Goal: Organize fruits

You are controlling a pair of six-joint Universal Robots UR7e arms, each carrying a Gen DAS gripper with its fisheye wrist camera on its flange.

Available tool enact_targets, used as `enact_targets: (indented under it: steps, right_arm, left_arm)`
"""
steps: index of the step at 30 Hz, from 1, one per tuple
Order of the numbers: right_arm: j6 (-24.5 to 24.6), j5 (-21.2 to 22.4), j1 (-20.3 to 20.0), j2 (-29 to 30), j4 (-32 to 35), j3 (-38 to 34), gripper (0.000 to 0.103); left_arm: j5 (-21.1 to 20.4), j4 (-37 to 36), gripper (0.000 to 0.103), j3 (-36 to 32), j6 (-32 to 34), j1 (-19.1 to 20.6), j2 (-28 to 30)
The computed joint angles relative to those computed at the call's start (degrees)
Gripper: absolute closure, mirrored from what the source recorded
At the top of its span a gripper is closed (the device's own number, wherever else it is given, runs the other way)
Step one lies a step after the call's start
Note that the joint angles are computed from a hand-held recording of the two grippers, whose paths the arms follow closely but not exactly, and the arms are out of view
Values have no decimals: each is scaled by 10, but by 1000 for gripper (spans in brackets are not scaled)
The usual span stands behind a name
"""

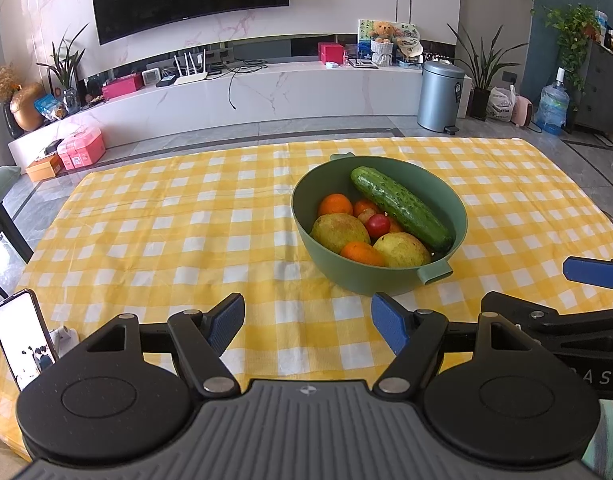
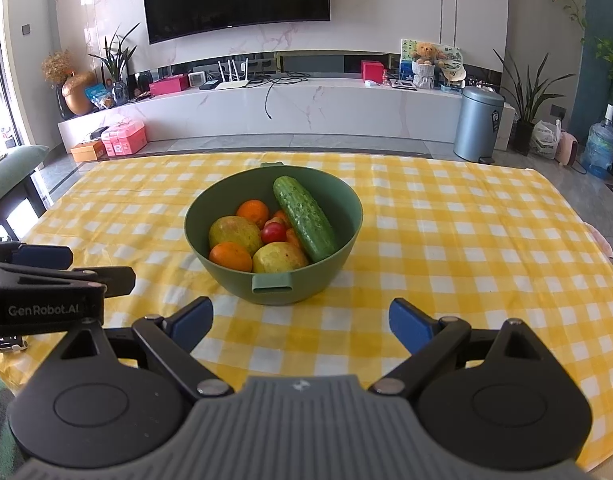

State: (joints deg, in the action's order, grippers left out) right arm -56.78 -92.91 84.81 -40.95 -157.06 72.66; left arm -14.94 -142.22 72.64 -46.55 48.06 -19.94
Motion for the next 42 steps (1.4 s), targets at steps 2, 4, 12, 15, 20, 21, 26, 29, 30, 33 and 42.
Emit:
enact_targets:
  steps: [2, 4, 12, 15, 20, 21, 26, 29, 30, 33, 42]
  right_arm:
    - [1, 0, 0, 0, -1, 0, 12]
    - [1, 0, -1, 0, -2, 1, 12]
    - [5, -2, 0, -1, -1, 2, 12]
    - [5, -2, -1, -1, -2, 3, 12]
    - [5, -3, -1, -2, 0, 3, 11]
    - [5, -3, -1, -2, 0, 3, 11]
    - [6, -3, -1, -2, 0, 3, 11]
    - [6, -3, -1, -2, 0, 3, 11]
    - [6, -3, -1, -2, 0, 3, 11]
    - [5, -4, 0, -2, 1, 3, 11]
    - [4, -5, -1, -3, -3, 9, 10]
  left_arm:
    - [0, -2, 18, 0, 2, 0, 0]
    - [0, 1, 18, 0, -1, 0, 0]
    - [0, 3, 18, 0, -2, -1, 0]
    - [0, 4, 18, 0, -3, -1, 0]
    - [0, 5, 18, -1, -4, -1, 0]
    - [0, 3, 18, 0, -3, -1, 0]
    - [0, 7, 18, -1, -6, -1, 0]
    - [0, 7, 18, -1, -6, -1, 0]
    - [0, 6, 18, 0, -5, -1, -1]
    - [-1, 19, 18, -1, -15, -2, -3]
    - [-2, 33, 18, 4, -32, -4, -8]
